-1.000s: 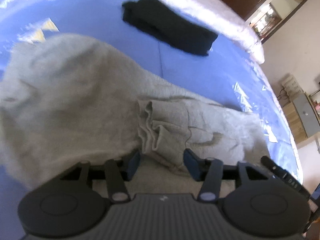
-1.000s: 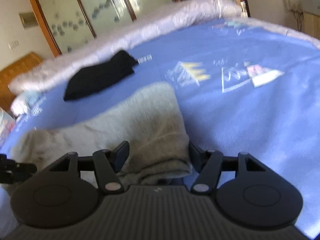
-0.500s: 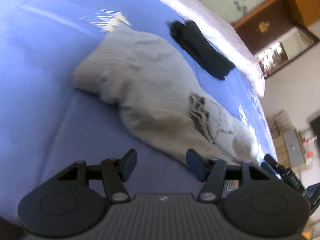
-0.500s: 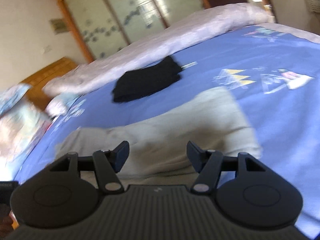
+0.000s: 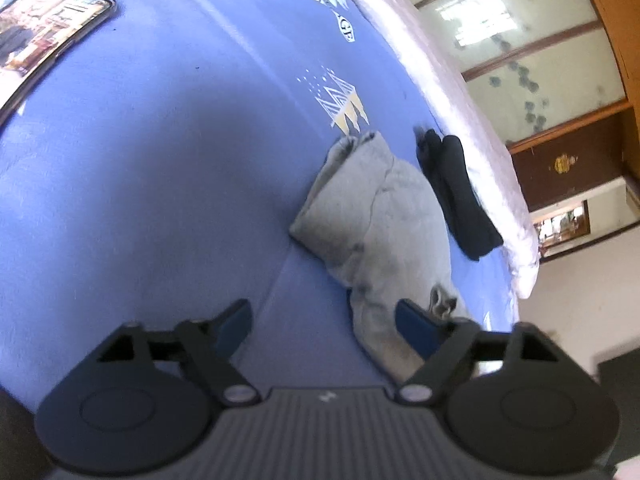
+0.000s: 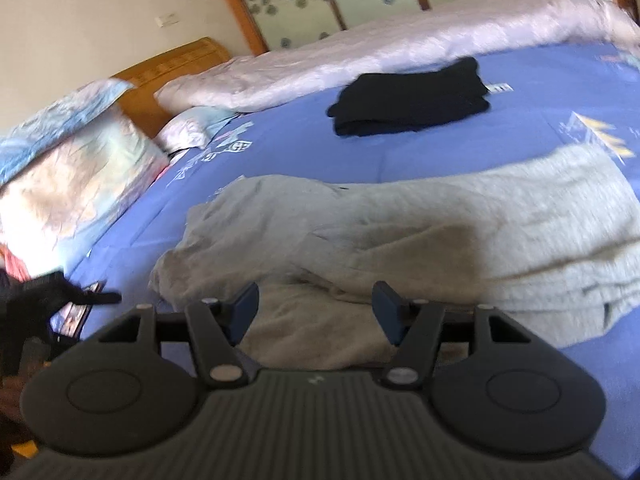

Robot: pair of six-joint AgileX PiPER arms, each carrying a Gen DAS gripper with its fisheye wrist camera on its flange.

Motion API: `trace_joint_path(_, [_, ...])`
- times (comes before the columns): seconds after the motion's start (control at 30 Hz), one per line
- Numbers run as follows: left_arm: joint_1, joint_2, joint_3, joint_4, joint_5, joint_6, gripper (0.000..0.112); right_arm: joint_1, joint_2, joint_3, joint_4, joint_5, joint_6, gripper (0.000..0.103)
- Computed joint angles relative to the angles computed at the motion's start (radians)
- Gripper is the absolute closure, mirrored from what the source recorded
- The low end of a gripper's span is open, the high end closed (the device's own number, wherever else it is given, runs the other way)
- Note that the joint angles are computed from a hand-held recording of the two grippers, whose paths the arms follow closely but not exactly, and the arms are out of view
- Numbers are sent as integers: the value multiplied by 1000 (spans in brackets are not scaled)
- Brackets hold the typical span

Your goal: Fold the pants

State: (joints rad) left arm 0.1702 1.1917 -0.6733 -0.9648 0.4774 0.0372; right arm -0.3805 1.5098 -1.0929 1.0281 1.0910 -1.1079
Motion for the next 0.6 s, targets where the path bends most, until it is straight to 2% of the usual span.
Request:
trace_joint_path(0.13, [1,101,-67,-152,9,150,19,68,30,-51,-5,-35,7,41])
trace_joint_path(0.2, [-11,175,-106,-272,14,251,19,111,62,-97,13,-60,18,53])
trace_joint_path(0.23, [-24,205,-121,-303,0,268,24,129,83,-114,17,-74,28,56])
trace_joint_path(0.27, [-40,231,-134,-324,-19,275,33,148,107,-135,13,-89,50,64])
trace_joint_path(0.33, [-57,312,-181,-311,-29,234,82,188,173,-182,-22,-123,126,69])
trace_joint_path(0.37, [-61,332,-180,-311,-40,218,90,209,212,-214,-78,-134,191,71])
trace_joint_path(0.4, [-59,347,-175,-351,-42,239,92,235,265,-246,-149,-147,264,84])
trace_joint_path(0.43, [-54,346,-164,-404,-40,273,93,246,308,-263,-179,-150,304,88])
trace_joint_path(0.53, [-74,305,-166,-371,-67,271,94,202,337,-293,-138,-92,366,90])
trace_joint_path(0.6, [-100,271,-189,-331,-84,260,94,173,318,-274,-87,-68,338,84])
